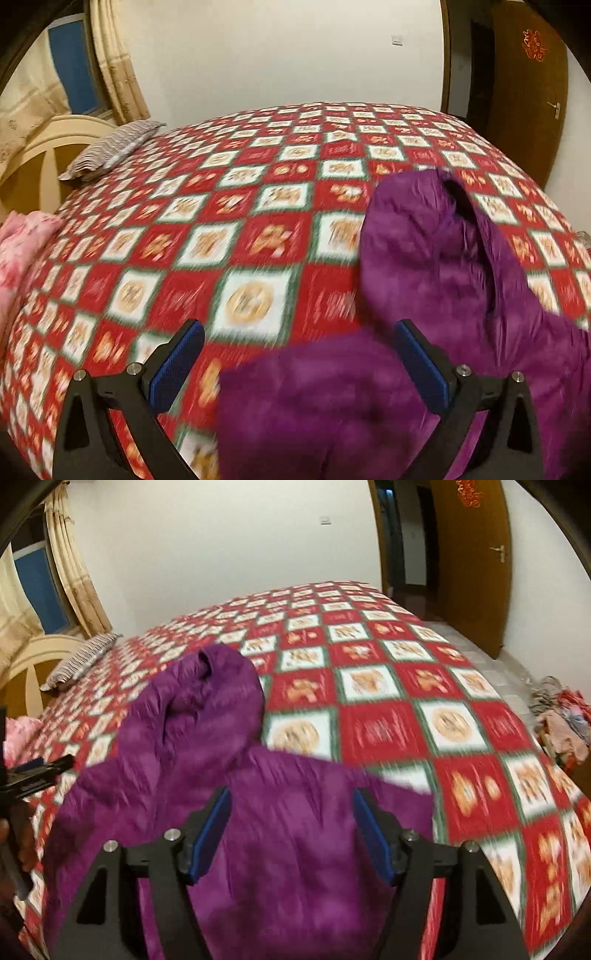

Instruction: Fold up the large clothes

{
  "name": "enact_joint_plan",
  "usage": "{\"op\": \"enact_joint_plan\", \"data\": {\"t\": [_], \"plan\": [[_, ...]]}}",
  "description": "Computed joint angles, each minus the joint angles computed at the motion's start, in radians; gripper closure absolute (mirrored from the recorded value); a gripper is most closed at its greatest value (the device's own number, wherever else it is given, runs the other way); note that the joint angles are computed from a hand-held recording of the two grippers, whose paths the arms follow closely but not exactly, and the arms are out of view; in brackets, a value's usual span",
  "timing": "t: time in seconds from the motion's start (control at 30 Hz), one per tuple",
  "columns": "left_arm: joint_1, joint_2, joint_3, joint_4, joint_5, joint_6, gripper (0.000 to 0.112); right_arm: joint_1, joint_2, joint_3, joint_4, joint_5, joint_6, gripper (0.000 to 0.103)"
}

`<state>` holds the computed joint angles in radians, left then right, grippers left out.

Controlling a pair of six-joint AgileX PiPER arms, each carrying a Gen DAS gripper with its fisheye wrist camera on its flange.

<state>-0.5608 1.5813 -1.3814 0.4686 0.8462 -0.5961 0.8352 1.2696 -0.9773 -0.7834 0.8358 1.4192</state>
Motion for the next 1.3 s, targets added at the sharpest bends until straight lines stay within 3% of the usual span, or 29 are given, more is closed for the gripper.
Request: {"op": "enact_joint_plan", "data": {"t": [0.17, 0.27, 0.4, 0.5, 0.53, 0.57, 0.6, 0.63, 0.67, 0.7, 0.73, 0.77, 0.93, 1.07, 1.3], "plan": [[0.053, 0.24, -0.297, -0.09, 0.031, 0.094, 0.01, -0.282, 0.136, -0.118, 0.192, -0.209, -0.351, 0.032], [0.074, 0.365, -0.462, -0.142, 0.054, 0.131, 0.01, -0.404, 0.245, -0.226, 0.335, -0.282, -0.539, 0.032], [0.084, 0.519, -0.662, -0.221, 0.093, 0.218, 0.01, -0.461, 0.424, -0.43, 0.493, -0.276, -0.723, 0.032], [0.077, 0.577, -0.708, -0.199, 0.093, 0.232, 0.011, -0.477, 0.57, -0.585, 0.6, -0.227, -0.833, 0.032], [0.078, 0.593, -0.717, -0.206, 0.089, 0.245, 0.02, -0.481, 0.592, -0.608, 0.624, -0.216, -0.858, 0.032], [0.087, 0.61, -0.731, -0.249, 0.084, 0.283, 0.039, -0.479, 0.636, -0.652, 0.633, -0.192, -0.873, 0.032], [0.101, 0.63, -0.752, -0.325, 0.094, 0.349, 0.05, -0.475, 0.672, -0.69, 0.649, -0.168, -0.899, 0.032], [0.113, 0.65, -0.775, -0.392, 0.114, 0.407, 0.074, -0.479, 0.693, -0.716, 0.677, -0.148, -0.936, 0.033], [0.118, 0.653, -0.771, -0.427, 0.11, 0.436, 0.09, -0.476, 0.722, -0.744, 0.69, -0.125, -0.963, 0.042], [0.114, 0.629, -0.727, -0.438, 0.068, 0.462, 0.096, -0.467, 0.72, -0.733, 0.663, -0.133, -0.961, 0.046], [0.108, 0.615, -0.705, -0.43, 0.047, 0.468, 0.104, -0.458, 0.701, -0.697, 0.643, -0.167, -0.968, 0.061], [0.101, 0.597, -0.684, -0.423, 0.03, 0.476, 0.108, -0.46, 0.694, -0.686, 0.662, -0.178, -0.991, 0.089], [0.085, 0.426, -0.508, -0.399, -0.101, 0.498, 0.11, -0.414, 0.554, -0.538, 0.524, -0.244, -0.896, 0.096], [0.077, 0.26, -0.348, -0.395, -0.192, 0.519, 0.11, -0.331, 0.396, -0.406, 0.288, -0.27, -0.695, 0.096], [0.033, -0.144, 0.087, -0.356, -0.403, 0.484, 0.11, -0.068, 0.121, -0.17, -0.139, -0.17, -0.257, 0.096]]}}
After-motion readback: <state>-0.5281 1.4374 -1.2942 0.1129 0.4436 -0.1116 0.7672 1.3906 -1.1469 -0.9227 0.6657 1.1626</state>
